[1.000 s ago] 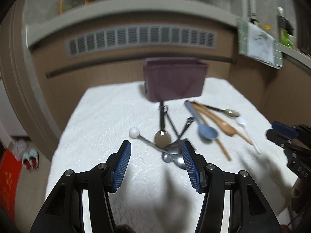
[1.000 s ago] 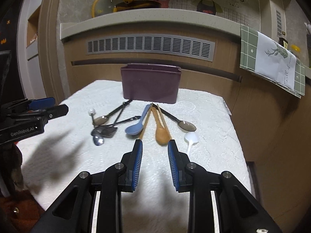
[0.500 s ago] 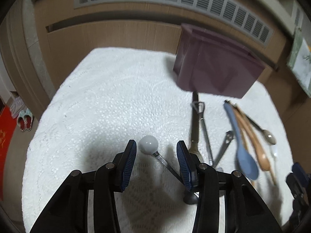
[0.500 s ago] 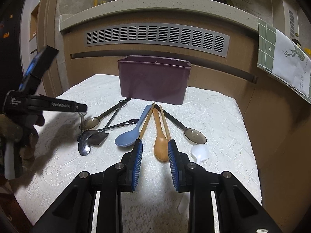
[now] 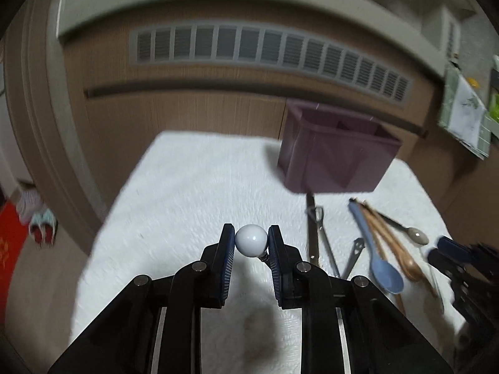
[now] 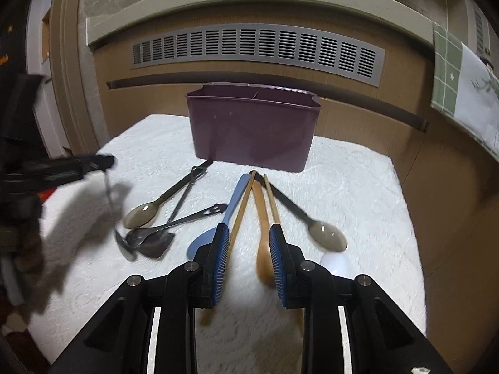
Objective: Organize utensils
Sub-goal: 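Grasp the white ball-tipped spoon with the left tool while the right tool grasps the blue spoon, then lift the white ball-tipped spoon with the left tool while the right tool lifts the blue spoon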
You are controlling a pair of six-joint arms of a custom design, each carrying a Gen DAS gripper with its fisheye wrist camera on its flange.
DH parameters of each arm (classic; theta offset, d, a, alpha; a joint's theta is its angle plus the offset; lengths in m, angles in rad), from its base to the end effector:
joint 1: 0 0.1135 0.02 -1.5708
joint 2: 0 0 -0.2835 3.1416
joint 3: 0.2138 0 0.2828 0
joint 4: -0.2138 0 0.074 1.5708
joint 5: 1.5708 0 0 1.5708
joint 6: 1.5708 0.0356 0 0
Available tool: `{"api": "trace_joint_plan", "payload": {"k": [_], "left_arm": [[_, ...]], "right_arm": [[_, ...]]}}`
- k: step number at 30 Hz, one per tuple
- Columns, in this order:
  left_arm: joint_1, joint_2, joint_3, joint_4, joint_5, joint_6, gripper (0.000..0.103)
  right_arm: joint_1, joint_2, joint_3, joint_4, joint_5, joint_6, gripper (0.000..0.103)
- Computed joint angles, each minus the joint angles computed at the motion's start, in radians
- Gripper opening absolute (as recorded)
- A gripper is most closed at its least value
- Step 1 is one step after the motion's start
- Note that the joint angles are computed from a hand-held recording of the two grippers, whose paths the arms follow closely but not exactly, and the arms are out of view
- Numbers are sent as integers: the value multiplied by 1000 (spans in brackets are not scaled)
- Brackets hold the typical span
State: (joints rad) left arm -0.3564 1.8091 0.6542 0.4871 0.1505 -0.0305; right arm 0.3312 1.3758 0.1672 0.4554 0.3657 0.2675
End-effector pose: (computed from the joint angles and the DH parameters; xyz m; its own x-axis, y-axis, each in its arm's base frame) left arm 0.3160 -0.1234 0.0928 -0.5940 0.1890 -0.7820 0.4374 0.8917 -0.1168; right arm 0.1908 0.0521 0.0811 -0.6389 0.0414 -0.7682 0.1160 0.9923 -0.0431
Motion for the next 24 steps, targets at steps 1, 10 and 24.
{"api": "trace_joint_plan", "payload": {"k": [1,10,24], "left_arm": [[17,-37,-23,17,27,29,22],[107,-175,-40,-52,215,147,22],[3,-208,-30,-183,157,240,22]], "right_arm": [[-24,26,23,0,-24,-17,25],[-236,273,271,-111,-262,-160,18],[-377,499,467,-179,-494,-175,3]]}}
